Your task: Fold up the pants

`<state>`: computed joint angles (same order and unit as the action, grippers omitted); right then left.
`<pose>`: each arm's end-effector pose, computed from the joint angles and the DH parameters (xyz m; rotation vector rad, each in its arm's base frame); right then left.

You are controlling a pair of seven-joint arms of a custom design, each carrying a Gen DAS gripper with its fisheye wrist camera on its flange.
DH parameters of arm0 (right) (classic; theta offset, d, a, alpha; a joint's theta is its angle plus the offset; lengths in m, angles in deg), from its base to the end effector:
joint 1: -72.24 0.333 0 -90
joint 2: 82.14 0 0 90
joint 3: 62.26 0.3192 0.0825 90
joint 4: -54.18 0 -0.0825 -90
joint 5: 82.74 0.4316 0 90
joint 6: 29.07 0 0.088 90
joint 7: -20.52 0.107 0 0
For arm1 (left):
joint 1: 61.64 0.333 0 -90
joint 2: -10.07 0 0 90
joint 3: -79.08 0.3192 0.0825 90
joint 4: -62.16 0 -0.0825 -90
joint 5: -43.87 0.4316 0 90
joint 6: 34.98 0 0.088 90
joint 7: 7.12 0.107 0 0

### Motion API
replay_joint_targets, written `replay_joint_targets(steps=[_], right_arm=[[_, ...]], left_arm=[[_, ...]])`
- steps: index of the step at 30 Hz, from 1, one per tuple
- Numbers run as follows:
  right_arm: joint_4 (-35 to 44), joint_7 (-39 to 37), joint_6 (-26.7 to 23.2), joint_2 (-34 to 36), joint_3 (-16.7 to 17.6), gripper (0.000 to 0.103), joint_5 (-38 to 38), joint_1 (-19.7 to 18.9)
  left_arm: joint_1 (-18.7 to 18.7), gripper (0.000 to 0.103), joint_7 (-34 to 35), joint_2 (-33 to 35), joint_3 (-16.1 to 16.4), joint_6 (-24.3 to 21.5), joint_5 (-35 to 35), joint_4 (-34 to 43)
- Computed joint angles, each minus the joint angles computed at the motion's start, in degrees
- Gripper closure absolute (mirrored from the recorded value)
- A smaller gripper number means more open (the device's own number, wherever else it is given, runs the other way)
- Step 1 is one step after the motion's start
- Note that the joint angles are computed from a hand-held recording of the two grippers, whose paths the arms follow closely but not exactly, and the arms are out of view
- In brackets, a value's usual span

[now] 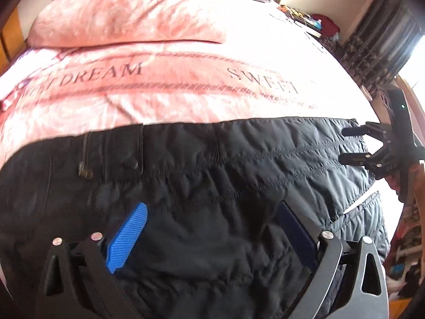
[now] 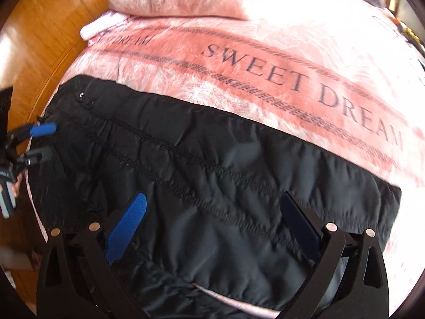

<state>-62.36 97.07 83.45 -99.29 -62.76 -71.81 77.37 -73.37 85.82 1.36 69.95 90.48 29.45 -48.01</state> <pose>0.5315 0.0550 0.5903 -2.2623 1.7343 -0.0748 0.5531 -0.2259 0.5938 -1.7531 2.4168 -0.6975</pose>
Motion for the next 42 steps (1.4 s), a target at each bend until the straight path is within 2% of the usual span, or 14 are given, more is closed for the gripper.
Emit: replay_joint_targets(steps=[4,7,11,16,17,18,19,20,21,26,30,33,39,42], right_arm=[[3.85,-7.51,3.12,5.69,-0.45,0.002,-0.38,0.71],[7.97,-10.09,0.44,10.75,-0.91,0.002,0.11,0.49],[10.33,-9.78,0.47,14.89,-0.89,0.002,-3.22,-0.07],[8.16,-15.10,1.22,13.47,-0.96,0.006,-3.19,-0.28],[7.71,-16.09,1.28,12.86,-0.98,0.016,-3.12,-0.27],[7.57,-17.04,0.95,12.37,-1.13,0.037,-2.39,-0.35],[7.44,-17.90,0.79,11.83,-1.29,0.051,-1.81,-0.46],[7.65,-18.88,-0.38,11.49,-1.59,0.080,-0.99,-0.68],[7.99,-19.97,-1.74,11.33,-1.90,0.099,0.65,-0.84],[1.91,-21.51,3.89,4.35,-2.34,0.099,4.04,-1.24],[-0.49,-23.42,6.36,0.27,-2.99,0.099,8.20,-1.13],[-1.16,-25.08,6.73,-1.71,-2.92,0.099,8.34,-0.93],[-2.81,-27.10,8.62,-4.73,-3.06,0.099,11.12,0.09],[-3.52,-26.74,9.60,-5.82,-3.08,0.099,12.09,0.28]], left_arm=[[0.73,0.025,4.43,9.38,0.15,-4.01,-5.16,9.89],[1.74,0.025,5.84,14.82,-1.43,-5.60,-3.92,15.70],[2.52,0.024,7.56,19.75,-3.04,-6.07,-0.82,20.45],[3.19,0.021,10.34,23.87,-4.46,-7.51,0.82,25.18],[3.16,0.019,11.27,24.28,-4.67,-7.44,1.41,25.65],[3.20,0.018,12.20,24.84,-4.83,-7.52,1.85,26.26],[3.28,0.018,13.13,25.62,-5.03,-7.76,1.96,27.12],[3.39,0.017,13.86,26.20,-5.23,-8.01,1.84,27.76],[3.51,0.017,14.32,26.70,-5.37,-8.39,1.70,28.35],[4.74,0.017,19.04,28.69,-6.74,-10.09,-1.80,30.96],[6.18,0.017,27.83,30.65,-8.56,-15.33,-6.90,34.61],[5.35,0.017,32.40,31.68,-8.65,-18.00,-6.37,36.87],[3.66,0.018,33.01,36.13,-8.16,-28.07,-3.67,44.36],[3.24,0.030,33.85,34.12,-7.65,-26.14,-2.12,41.54]])
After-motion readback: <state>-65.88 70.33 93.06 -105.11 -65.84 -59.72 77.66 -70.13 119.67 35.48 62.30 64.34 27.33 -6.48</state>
